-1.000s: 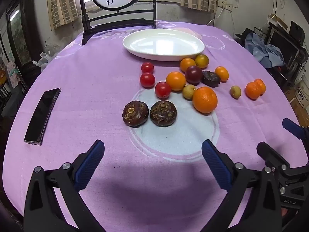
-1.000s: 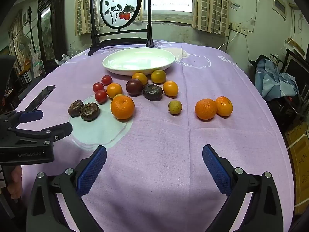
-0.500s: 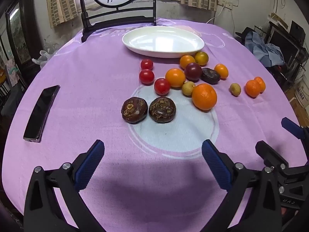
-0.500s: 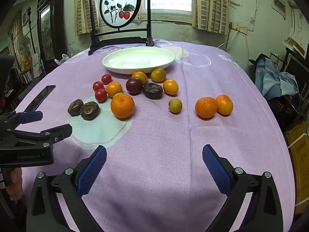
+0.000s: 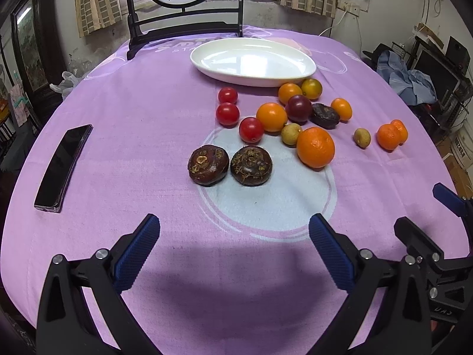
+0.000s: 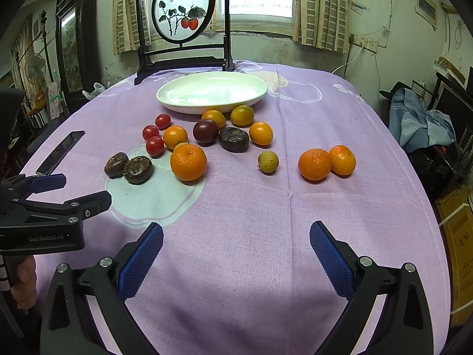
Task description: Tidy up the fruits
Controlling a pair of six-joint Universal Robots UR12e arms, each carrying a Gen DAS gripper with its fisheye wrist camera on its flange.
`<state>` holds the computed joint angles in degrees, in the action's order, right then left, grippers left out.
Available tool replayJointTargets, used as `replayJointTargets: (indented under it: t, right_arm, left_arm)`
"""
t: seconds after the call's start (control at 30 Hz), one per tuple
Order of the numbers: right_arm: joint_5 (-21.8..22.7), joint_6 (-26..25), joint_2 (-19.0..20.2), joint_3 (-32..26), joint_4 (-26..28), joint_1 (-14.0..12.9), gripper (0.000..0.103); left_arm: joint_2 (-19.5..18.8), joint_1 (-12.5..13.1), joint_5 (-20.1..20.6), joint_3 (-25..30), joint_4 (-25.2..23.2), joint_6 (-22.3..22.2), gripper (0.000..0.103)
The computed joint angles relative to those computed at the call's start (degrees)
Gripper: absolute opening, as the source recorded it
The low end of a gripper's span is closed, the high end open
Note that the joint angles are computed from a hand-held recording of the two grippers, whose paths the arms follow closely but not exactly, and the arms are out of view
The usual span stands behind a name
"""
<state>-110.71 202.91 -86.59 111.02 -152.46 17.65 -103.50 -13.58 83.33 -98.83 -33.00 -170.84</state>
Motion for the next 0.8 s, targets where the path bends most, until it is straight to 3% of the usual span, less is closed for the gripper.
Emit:
replayJointTargets:
  t: [0.8]
  right_arm:
    - [0.31, 0.15, 0.04, 0.05, 0.3, 0.08, 0.1]
  left_arm:
    - [0.09, 0.25, -0.55, -0.13, 0.04, -0.44, 0.099]
